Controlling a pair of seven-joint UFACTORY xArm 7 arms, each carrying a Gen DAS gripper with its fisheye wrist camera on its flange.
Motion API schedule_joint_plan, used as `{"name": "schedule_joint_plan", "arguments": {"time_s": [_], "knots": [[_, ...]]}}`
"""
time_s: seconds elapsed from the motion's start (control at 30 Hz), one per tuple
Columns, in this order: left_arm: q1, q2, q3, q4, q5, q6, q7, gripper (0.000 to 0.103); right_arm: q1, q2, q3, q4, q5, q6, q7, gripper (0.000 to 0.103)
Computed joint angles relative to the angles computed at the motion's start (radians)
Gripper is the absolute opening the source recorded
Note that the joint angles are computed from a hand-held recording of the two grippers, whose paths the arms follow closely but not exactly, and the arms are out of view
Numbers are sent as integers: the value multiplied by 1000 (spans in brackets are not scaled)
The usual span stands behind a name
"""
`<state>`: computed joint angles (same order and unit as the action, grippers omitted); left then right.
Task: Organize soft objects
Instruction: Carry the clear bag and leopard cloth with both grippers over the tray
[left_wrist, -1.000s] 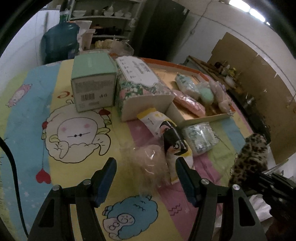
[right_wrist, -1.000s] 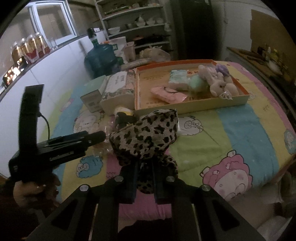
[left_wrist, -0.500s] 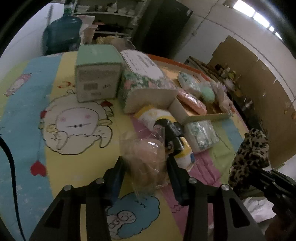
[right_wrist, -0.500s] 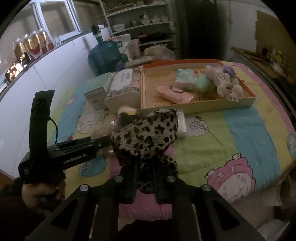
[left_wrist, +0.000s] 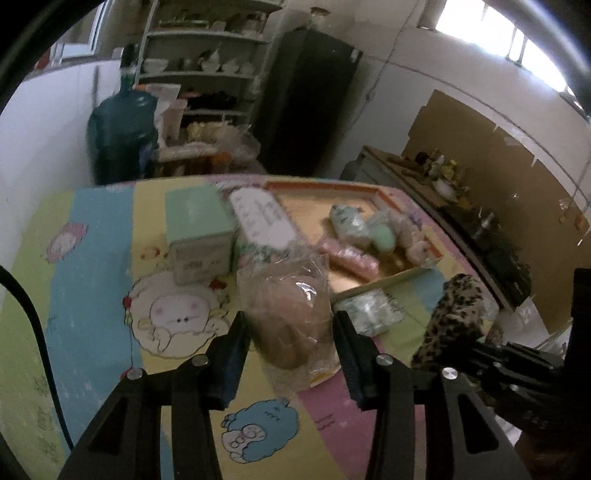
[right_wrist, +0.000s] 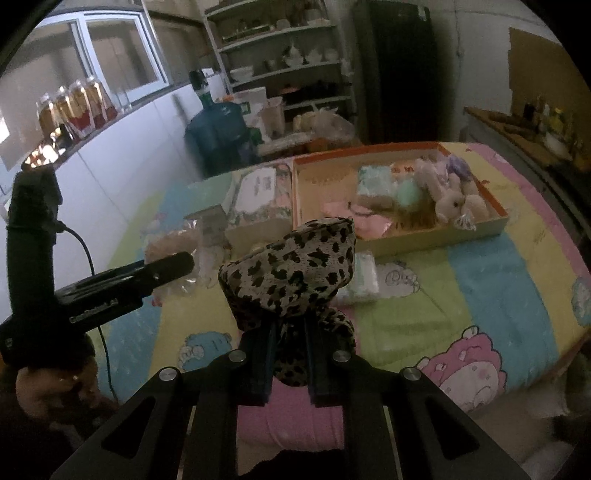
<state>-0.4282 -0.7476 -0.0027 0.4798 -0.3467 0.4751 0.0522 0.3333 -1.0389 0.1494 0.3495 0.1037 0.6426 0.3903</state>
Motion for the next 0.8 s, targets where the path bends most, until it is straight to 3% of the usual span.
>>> {"name": "schedule_joint_plan", "arguments": {"time_s": [0.4,0.8], "knots": [[-30,56,-39,105,-3,-38,-48,46,-54,-29,-43,45,-24,5,-50,14],[-27,204,-103,221,40,-103,-136,46,-100,45,-144,108,-4,-32,-221,14]]}}
